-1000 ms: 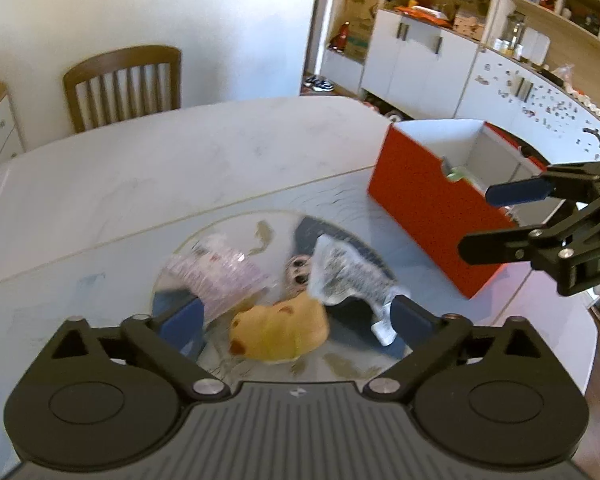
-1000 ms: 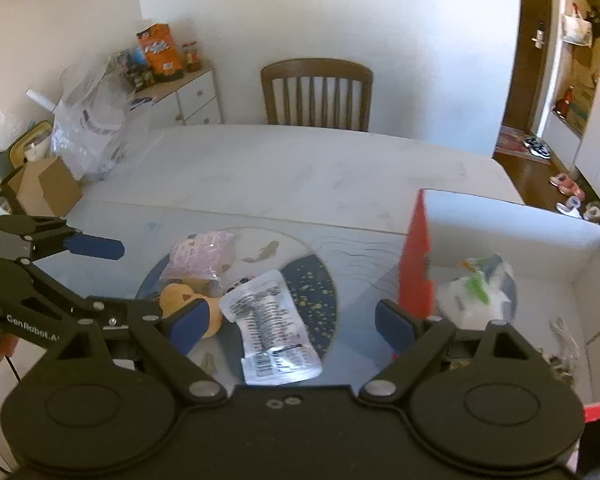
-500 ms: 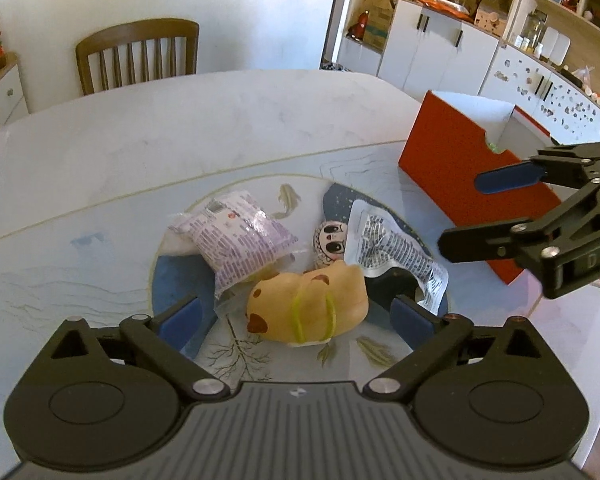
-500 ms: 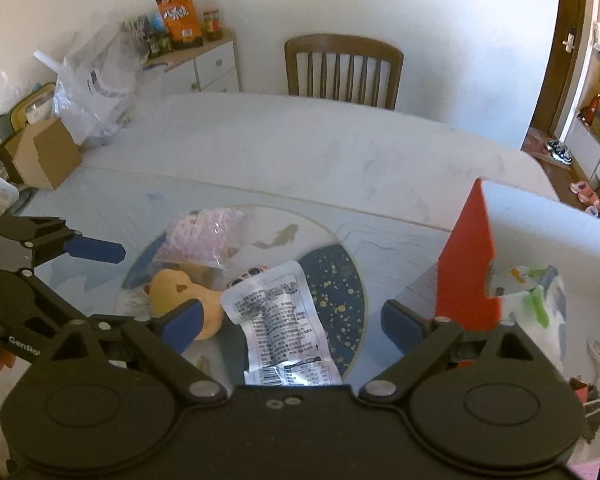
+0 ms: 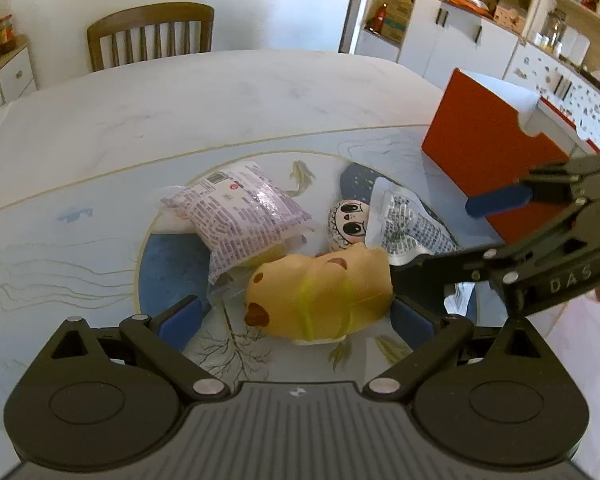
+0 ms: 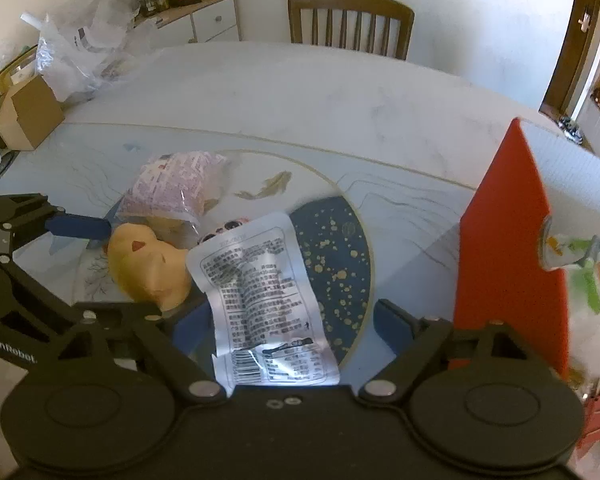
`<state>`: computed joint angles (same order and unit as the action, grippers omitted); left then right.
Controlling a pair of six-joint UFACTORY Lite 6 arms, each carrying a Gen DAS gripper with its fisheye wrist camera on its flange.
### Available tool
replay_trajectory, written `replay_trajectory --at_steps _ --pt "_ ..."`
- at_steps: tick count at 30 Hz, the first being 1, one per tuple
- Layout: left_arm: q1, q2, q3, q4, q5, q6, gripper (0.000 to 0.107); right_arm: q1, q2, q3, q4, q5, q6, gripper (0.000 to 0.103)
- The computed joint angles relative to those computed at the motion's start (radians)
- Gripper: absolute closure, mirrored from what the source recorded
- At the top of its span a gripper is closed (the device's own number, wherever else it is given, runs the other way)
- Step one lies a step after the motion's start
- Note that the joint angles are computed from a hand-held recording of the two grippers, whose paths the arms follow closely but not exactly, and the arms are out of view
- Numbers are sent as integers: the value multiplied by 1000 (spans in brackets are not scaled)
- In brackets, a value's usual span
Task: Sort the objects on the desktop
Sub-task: 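Grasp the yellow bread-shaped toy with the left tool while the right tool grasps the silver printed packet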
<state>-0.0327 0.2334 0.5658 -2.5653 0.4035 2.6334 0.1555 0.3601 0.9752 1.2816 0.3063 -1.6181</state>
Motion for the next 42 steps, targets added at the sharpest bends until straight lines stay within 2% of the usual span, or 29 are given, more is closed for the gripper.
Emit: replay_trajectory --at_steps 8,10,13,16,18,24,36,42 --pt "16 31 17 41 24 -56 7 0 57 48 -66 22 72 30" --pt "21 32 19 77 28 -83 11 2 61 52 -73 24 80 34" --pt "23 29 16 96 32 -96 15 3 63 53 -90 26 96 44" --pt "29 25 16 122 33 -114 19 7 56 45 -82 18 98 45" --pt "29 18 12 140 35 -125 25 7 45 33 -66 12 90 45" --pt "12 -12 1 144 13 -125 32 -1 -2 -19 -17 1 53 46" --pt "0 -122 -82 260 3 -221 34 -38 -143 -164 83 8 -14 46" --pt "63 -126 -101 473 51 -427 34 -68 -208 -237 97 22 -22 46"
